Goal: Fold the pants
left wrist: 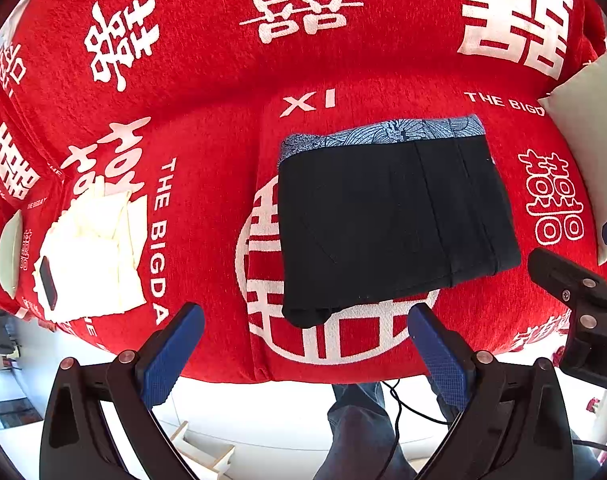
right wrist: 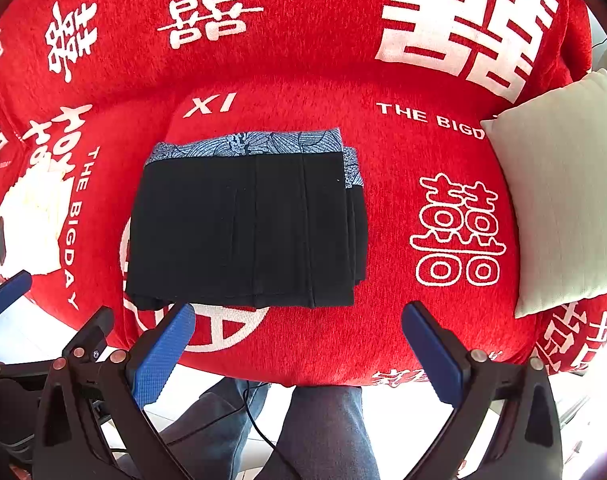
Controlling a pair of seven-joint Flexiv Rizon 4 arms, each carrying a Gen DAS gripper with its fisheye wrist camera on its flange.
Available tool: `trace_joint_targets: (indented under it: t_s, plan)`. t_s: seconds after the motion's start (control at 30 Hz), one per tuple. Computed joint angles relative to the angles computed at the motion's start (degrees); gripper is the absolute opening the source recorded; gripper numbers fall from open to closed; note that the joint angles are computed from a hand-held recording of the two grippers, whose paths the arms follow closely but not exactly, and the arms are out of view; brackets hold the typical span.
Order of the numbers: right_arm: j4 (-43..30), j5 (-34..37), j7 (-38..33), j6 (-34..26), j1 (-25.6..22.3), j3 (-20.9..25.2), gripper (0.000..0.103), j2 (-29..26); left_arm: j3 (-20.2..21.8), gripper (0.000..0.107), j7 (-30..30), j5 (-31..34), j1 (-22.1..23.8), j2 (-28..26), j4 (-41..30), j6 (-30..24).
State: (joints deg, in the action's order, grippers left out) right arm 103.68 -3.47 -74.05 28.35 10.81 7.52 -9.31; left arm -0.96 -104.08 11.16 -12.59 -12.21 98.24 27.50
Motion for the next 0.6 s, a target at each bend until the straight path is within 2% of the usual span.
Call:
trace_joint_targets:
  t_s: [0.6]
  plan:
    - [0.05,0.11,0.06,0.05,-0.14,-0.09,0.103,-0.01,0.08,0.102,-0.69,-0.38,-0.06,-0.23,0.12,1.04]
